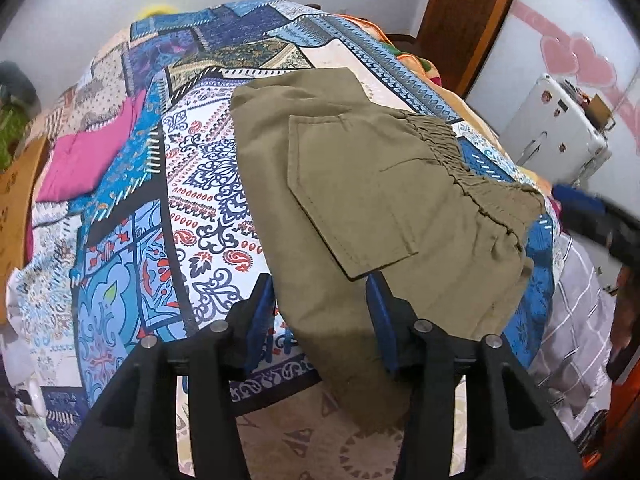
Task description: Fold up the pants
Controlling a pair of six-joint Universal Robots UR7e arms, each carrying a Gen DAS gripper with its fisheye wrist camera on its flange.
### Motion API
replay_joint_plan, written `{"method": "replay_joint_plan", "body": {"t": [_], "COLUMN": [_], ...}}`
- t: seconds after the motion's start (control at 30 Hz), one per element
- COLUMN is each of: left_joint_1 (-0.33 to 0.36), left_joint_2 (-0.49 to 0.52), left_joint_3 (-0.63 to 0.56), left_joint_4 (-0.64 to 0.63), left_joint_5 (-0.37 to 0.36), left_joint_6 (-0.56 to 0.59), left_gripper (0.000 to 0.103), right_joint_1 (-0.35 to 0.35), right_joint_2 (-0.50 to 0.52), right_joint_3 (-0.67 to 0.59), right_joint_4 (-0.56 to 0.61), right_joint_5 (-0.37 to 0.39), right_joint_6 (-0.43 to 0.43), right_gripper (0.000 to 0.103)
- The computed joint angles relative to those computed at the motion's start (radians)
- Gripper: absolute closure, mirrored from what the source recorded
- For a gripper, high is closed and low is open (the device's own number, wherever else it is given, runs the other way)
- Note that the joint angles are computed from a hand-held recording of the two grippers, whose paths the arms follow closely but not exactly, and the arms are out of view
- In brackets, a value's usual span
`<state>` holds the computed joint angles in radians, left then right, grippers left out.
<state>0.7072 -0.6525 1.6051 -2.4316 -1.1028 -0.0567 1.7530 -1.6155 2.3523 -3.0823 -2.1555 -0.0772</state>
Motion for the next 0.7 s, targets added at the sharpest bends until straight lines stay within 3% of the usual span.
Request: {"method": "replay_joint_plan", "body": {"t": [0.13,0.27,0.43,0.53,0.7], "left_joint_1": [-0.001,0.008,0.017,0.035,0.067], "left_joint_2": [0.003,-0.001,0.015,0.061,0.204], "left_joint_3": [-0.011,-0.043,-0.103,-0.196,-0.46], "left_joint_4": [0.014,0.043,0.006,0.012,0.143], "left_joint_5": [0.0,-0.018,0.017,0.024,0.055], "left_joint_6": [-0.005,-0.01,0.043,0.072,0.103], "left_gripper": [0.055,0.055,0.05,0.045,0.045], "right_joint_1": [-0.009,-0.068,-0.121,-0.132,-0.117], "right_joint_2": [0.029,0.08,0.091,0.08,0.09], "right_joint_3": [-0.025,-0.025,0.026,0.032,0.031], "right_joint_4": [-0.049,-0.063,-0.103,-0.105,-0.122], "right_joint_5": [0.001,0.058,0.117,0.142,0.119], "right_joint_6": [-0.006,0.02,0.033,0.034,0.006], "right_gripper": [0.033,0.033,0.033,0.033,0.033]}}
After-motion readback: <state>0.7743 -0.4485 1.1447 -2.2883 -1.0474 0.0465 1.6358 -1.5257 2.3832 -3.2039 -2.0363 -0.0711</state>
